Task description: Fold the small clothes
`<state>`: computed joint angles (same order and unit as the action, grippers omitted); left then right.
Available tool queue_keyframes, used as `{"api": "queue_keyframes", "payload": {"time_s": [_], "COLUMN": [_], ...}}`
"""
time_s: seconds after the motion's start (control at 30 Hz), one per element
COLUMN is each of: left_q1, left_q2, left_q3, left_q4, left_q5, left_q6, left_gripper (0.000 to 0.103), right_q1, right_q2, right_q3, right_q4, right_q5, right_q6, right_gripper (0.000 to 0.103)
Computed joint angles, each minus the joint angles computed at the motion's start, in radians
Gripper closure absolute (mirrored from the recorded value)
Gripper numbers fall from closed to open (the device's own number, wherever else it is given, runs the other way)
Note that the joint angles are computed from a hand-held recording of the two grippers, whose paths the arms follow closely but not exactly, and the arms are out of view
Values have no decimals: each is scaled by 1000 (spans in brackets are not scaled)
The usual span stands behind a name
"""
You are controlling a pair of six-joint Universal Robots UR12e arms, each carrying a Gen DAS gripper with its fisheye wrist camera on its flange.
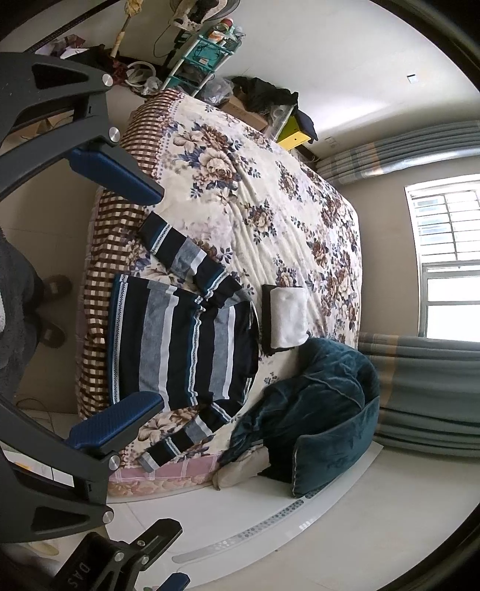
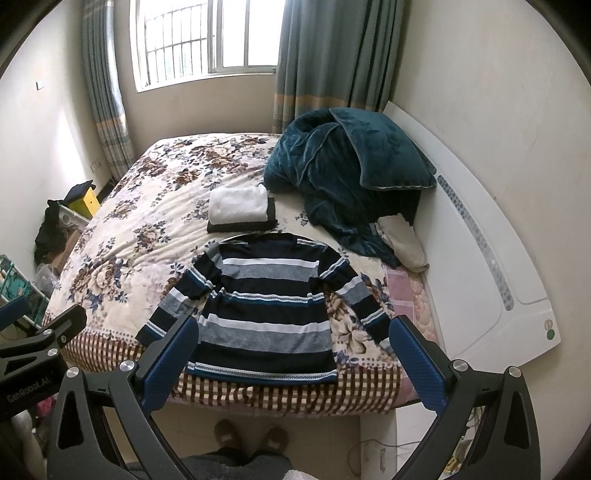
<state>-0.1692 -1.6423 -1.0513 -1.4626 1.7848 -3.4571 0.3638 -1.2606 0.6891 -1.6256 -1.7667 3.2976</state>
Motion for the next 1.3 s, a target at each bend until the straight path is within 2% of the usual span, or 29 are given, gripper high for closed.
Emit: {"api": "queue_keyframes", "payload": {"time_s": [0.4, 0.57, 0.8, 1.3], "left_q1": [1, 4, 6, 15], "left_q2": [3, -9, -10, -48], "left_q3": [-5, 14, 16, 82], "left_q4": [9, 3, 6, -10], "left_q5": [0, 5, 6, 7], "left_q6": [3, 5, 7, 17], "left_gripper": [0, 0, 0, 0], "right_q1": [3, 8, 11, 16], "right_q2": [-4, 28, 26, 35], "right_q3": [8, -56, -49, -65], "right_q4": [-7, 24, 18, 21], "right_q5": [-1, -4, -6, -10], "right_q6": [-2, 0, 2, 4], "right_gripper": [0, 0, 0, 0]}}
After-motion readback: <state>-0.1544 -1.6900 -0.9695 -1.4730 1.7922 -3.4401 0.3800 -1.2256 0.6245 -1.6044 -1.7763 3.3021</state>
